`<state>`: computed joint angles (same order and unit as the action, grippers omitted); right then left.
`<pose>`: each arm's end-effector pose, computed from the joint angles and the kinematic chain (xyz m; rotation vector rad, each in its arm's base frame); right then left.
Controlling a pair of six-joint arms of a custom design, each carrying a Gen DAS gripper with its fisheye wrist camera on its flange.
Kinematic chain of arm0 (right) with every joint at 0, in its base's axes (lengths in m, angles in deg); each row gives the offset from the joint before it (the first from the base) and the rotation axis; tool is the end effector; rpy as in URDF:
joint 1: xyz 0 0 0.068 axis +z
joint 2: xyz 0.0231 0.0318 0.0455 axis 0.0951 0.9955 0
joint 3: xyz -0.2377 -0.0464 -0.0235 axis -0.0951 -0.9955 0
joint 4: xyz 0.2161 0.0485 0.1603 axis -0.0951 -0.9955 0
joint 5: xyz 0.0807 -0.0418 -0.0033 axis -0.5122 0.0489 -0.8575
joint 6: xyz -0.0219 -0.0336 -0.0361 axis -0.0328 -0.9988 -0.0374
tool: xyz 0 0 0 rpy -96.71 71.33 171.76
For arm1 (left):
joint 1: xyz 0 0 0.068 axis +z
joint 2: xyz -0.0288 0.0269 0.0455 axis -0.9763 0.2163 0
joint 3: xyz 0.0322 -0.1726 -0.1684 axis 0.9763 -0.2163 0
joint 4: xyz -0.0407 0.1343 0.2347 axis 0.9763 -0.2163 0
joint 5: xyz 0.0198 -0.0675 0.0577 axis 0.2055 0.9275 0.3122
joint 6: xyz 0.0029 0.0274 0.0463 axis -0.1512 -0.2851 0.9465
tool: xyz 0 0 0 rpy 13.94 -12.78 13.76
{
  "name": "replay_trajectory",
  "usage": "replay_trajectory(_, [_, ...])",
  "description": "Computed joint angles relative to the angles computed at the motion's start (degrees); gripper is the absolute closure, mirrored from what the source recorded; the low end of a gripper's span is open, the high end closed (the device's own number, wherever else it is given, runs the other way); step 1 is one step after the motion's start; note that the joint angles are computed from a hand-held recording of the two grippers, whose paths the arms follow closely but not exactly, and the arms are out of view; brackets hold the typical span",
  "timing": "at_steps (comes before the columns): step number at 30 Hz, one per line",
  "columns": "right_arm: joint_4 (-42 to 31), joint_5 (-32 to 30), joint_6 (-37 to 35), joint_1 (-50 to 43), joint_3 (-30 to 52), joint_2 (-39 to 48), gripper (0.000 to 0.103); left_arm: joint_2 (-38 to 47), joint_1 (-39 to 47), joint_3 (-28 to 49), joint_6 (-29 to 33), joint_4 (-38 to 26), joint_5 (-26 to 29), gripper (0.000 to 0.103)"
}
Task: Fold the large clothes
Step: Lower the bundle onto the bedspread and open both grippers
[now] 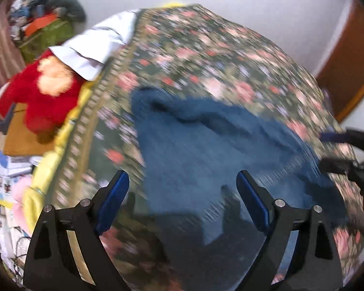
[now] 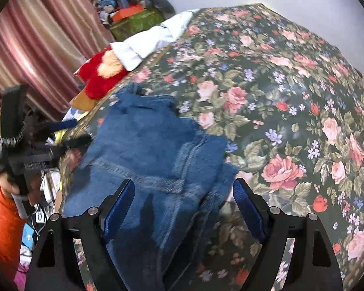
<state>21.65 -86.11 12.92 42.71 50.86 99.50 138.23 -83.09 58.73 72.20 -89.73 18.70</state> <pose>0.2807 0.2136 0.2014 -0.2773 2.6232 0.3985 0.3316 -0.0409 0.1742 0.4531 2.5744 -0.2843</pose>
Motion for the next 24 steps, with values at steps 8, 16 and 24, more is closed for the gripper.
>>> replay_trajectory(8, [-1.02,5.88,2.69,8.05,-7.09,-2.66,0.021,-11.60,-5.10,-15.32,-2.64,3.52,-5.01,0.012])
replay_trajectory(16, [-4.06,8.71,10.29,10.77,-15.52,-17.42,0.021,-25.67,-2.71,-22.38,-1.73,-2.46,-8.08,0.012])
replay_trajectory(24, [-10.40,23.14,14.90,20.15,-9.93,-28.81,0.021,-49.01,-0.89,-21.40,-4.78,-12.76,-7.24,0.012])
